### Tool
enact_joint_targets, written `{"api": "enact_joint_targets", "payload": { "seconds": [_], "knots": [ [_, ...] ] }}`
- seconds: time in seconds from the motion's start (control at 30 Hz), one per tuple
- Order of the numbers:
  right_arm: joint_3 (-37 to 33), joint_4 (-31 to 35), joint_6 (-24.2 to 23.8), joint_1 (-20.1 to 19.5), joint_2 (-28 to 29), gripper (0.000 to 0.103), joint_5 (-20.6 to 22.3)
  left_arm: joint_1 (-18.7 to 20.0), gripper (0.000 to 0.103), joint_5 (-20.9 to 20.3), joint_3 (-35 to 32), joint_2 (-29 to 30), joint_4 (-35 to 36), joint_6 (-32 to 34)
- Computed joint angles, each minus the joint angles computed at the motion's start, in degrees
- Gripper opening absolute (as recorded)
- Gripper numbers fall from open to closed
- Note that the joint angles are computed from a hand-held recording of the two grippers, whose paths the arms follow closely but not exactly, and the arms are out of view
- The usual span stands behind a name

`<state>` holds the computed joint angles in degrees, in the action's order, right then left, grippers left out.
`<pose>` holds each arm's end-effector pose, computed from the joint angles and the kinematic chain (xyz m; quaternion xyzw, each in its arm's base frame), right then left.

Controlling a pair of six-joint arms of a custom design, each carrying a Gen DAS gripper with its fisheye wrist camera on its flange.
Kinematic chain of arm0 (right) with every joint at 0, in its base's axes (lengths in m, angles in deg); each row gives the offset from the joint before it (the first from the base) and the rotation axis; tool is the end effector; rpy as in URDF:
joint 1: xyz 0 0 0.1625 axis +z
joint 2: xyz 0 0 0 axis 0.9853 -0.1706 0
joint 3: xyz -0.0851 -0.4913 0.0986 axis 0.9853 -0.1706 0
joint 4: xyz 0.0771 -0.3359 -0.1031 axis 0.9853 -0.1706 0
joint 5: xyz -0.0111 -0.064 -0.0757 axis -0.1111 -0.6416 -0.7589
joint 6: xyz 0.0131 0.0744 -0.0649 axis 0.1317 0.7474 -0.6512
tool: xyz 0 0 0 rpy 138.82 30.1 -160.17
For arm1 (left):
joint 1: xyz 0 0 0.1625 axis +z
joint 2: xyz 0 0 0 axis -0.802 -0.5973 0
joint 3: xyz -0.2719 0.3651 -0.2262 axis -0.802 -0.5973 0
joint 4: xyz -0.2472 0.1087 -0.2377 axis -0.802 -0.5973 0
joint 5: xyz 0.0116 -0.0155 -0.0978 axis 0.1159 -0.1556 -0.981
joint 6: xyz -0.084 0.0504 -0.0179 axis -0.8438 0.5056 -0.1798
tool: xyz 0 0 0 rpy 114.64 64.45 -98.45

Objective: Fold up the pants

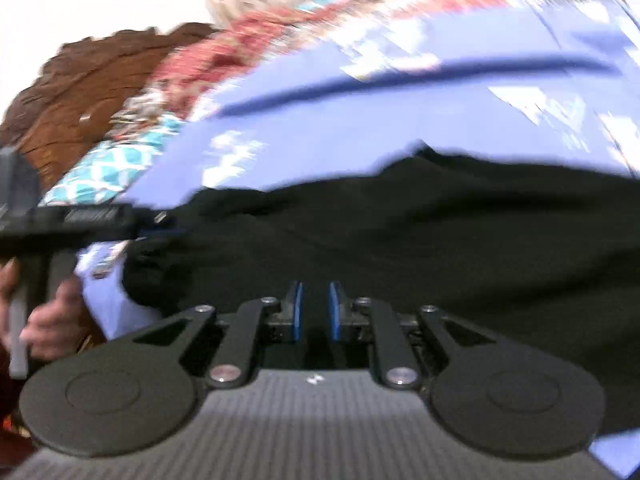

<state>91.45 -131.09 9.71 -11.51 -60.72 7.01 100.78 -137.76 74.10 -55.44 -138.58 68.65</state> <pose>-0.0528 -0.5355 0.4100 0.1068 -0.8949 0.4097 0.1409 -0.3601 -0.6405 0.0523 0.3089 0.9214 -0.2140 0.0995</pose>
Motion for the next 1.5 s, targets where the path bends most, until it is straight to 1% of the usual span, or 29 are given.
{"api": "enact_joint_targets", "payload": {
  "seconds": [0.07, 0.1, 0.13, 0.17, 0.2, 0.23, 0.27, 0.33, 0.43, 0.47, 0.57, 0.6, 0.7, 0.73, 0.77, 0.8, 0.83, 0.93, 0.97, 1.0, 1.03, 1.07, 1.1, 1.23, 1.27, 1.33, 1.4, 1.47, 1.5],
  "knots": [
    [0.1, -1.0, 1.1, -0.5, 1.7, 0.015, -3.9, 0.2, 0.034, 2.9, 0.6, 1.5, 0.4, 0.8],
    [0.4, -1.3, 2.1, -2.1, 2.5, 0.014, -3.7, 0.6, 0.034, 3.9, 1.3, 2.4, -0.8, 1.7],
    [1.5, -3.8, 4.6, -3.3, 2.7, 0.014, -1.1, 1.3, 0.035, 3.4, 2.7, 3.0, -4.4, 3.7],
    [2.0, -4.1, 7.9, -5.5, 2.5, 0.011, 3.8, 1.4, 0.035, 2.8, 4.4, 3.4, -9.1, 6.2],
    [1.9, -3.8, 11.5, -7.0, 2.5, 0.009, 6.7, 1.3, 0.035, 3.2, 5.3, 3.7, -11.3, 8.1],
    [1.7, -3.4, 14.3, -7.9, 2.6, 0.003, 8.4, 1.0, 0.035, 3.8, 5.5, 3.8, -12.1, 8.9],
    [1.5, -3.1, 15.6, -8.2, 2.7, 0.0, 8.9, 0.7, 0.035, 4.6, 5.5, 4.0, -12.0, 8.5],
    [1.0, -2.0, 16.9, -8.3, 2.6, 0.0, 9.6, 0.6, 0.035, 5.0, 5.4, 4.0, -11.9, 7.5],
    [1.1, -1.6, 17.7, -6.8, 2.0, 0.002, 7.1, 0.6, 0.034, 4.8, 5.5, 4.0, -12.5, 7.6],
    [0.8, -1.2, 17.7, -6.1, 1.7, 0.009, 6.4, 0.7, 0.034, 4.5, 5.6, 3.9, -12.6, 7.4],
    [-0.4, -3.4, 14.2, -4.6, 0.4, 0.012, 5.2, 0.9, 0.034, 3.9, 5.7, 3.7, -12.5, 6.7],
    [-1.9, -3.3, 13.5, -3.8, 0.4, 0.012, 4.4, 0.9, 0.034, 4.0, 5.8, 3.8, -12.7, 6.8],
    [-9.5, -1.4, 11.4, -0.7, 2.6, 0.014, -0.7, 0.8, 0.034, 4.3, 6.1, 4.0, -13.7, 6.7],
    [-12.8, -0.1, 10.0, 0.4, 3.7, 0.023, -2.5, 0.7, 0.034, 4.4, 6.3, 4.0, -13.9, 6.5],
    [-15.6, 1.1, 8.8, 1.2, 4.8, 0.043, -3.9, 0.7, 0.034, 4.4, 6.3, 4.0, -13.8, 6.2],
    [-19.0, 3.0, 7.9, 2.2, 6.3, 0.051, -6.5, 0.7, 0.034, 4.3, 6.1, 4.0, -13.5, 6.0],
    [-22.6, 5.9, 7.8, 3.0, 7.9, 0.055, -8.5, 0.7, 0.034, 4.1, 6.0, 4.0, -13.3, 5.9],
    [-30.7, 15.3, 7.3, 4.1, 11.5, 0.055, -10.3, 0.7, 0.034, 4.1, 5.9, 3.9, -12.9, 5.8],
    [-31.7, 17.7, 7.4, 4.3, 11.8, 0.054, -11.2, 0.7, 0.034, 4.1, 5.9, 3.9, -12.8, 5.8],
    [-33.5, 20.5, 7.7, 4.7, 12.8, 0.049, -12.5, 0.7, 0.034, 4.2, 5.8, 3.9, -12.8, 5.8],
    [-35.5, 23.7, 7.4, 5.1, 14.1, 0.008, -14.3, 0.7, 0.034, 4.2, 5.9, 3.9, -12.8, 5.8],
    [-35.4, 24.5, 7.2, 5.4, 14.3, 0.01, -16.6, 0.7, 0.034, 4.2, 5.9, 3.9, -12.7, 5.9],
    [-35.5, 23.0, 7.0, 5.7, 14.9, 0.01, -17.9, 0.7, 0.034, 4.2, 5.9, 3.9, -12.7, 5.9],
    [-36.0, 15.1, 11.7, 5.8, 16.7, 0.01, -18.2, 0.4, 0.034, 4.9, 5.7, 4.1, -12.5, 6.2],
    [-35.7, 13.9, 11.8, 6.0, 17.0, 0.01, -18.6, 0.3, 0.034, 5.2, 5.7, 4.1, -12.3, 6.1],
    [-36.0, 12.9, 8.1, 7.0, 18.1, 0.012, -20.9, 0.2, 0.034, 5.4, 5.8, 4.1, -12.4, 6.1],
    [-34.3, 11.3, 4.7, 7.3, 17.6, 0.019, -21.3, 0.2, 0.034, 5.2, 5.9, 4.0, -12.4, 6.1],
    [-30.9, 6.5, 4.5, 7.1, 16.0, 0.033, -19.7, 0.4, 0.034, 4.9, 5.6, 3.8, -11.6, 6.1],
    [-28.9, 4.7, 4.9, 6.6, 14.8, 0.033, -17.9, 0.4, 0.034, 4.7, 5.5, 3.6, -10.9, 5.9]
  ]
}}
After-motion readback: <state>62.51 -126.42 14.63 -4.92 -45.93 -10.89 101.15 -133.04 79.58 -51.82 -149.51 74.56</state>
